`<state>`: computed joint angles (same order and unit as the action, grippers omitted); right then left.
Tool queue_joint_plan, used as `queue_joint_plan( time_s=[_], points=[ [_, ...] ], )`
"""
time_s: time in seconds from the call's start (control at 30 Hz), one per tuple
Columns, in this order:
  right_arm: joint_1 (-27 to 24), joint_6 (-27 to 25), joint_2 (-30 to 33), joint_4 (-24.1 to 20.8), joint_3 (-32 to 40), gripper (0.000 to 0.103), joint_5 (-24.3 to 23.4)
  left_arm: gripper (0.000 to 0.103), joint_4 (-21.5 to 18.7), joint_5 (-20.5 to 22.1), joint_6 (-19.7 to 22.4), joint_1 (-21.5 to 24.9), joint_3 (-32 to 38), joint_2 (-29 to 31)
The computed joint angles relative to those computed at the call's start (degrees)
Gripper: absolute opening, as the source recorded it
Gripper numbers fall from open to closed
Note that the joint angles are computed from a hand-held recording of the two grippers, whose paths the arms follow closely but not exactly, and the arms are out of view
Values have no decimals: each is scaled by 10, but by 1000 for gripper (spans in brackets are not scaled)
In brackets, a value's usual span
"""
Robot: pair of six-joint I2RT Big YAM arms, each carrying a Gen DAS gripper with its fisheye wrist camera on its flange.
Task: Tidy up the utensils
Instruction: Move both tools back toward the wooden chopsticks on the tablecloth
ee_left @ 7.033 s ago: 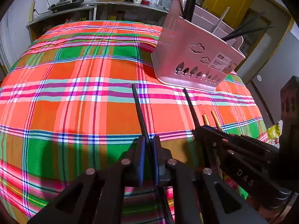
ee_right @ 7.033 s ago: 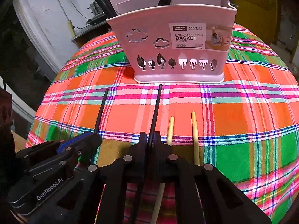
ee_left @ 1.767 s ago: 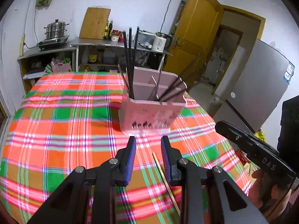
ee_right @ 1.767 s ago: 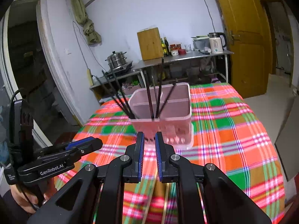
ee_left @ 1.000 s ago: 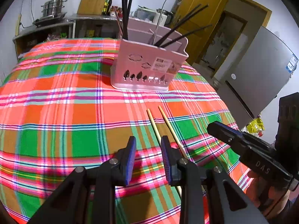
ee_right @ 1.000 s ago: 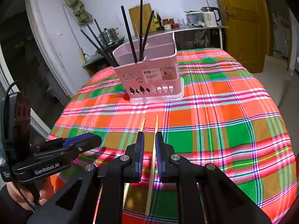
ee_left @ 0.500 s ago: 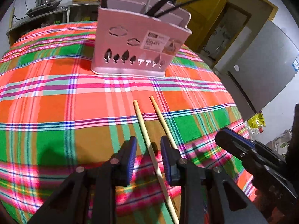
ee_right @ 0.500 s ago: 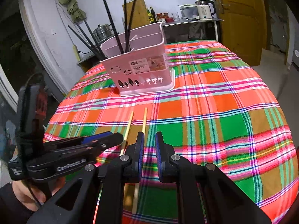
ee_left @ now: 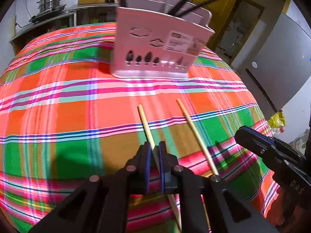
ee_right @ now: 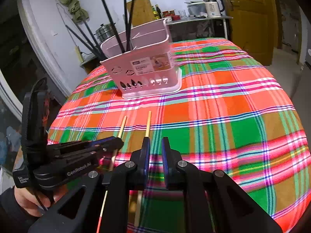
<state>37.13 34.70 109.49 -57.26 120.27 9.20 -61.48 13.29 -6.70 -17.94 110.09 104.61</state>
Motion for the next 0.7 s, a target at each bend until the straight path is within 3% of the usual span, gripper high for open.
queue_joint_plan(
  time_s=[0.27, 0.5, 0.6, 0.7],
  points=[
    [-4, -22, 67, -58, 99, 12, -20, 8, -10, 8, 4, 24, 15, 6],
    [-14, -28, 140, -125, 216, 12, -33, 10, -40, 20, -17, 29, 77, 48],
    [-17, -30, 171, -152, 268, 12, -41, 17, -46, 24, -24, 29, 93, 59],
    [-19, -33, 200, -179, 316, 12, -45, 17, -51, 21, -24, 28, 106, 68]
  ],
)
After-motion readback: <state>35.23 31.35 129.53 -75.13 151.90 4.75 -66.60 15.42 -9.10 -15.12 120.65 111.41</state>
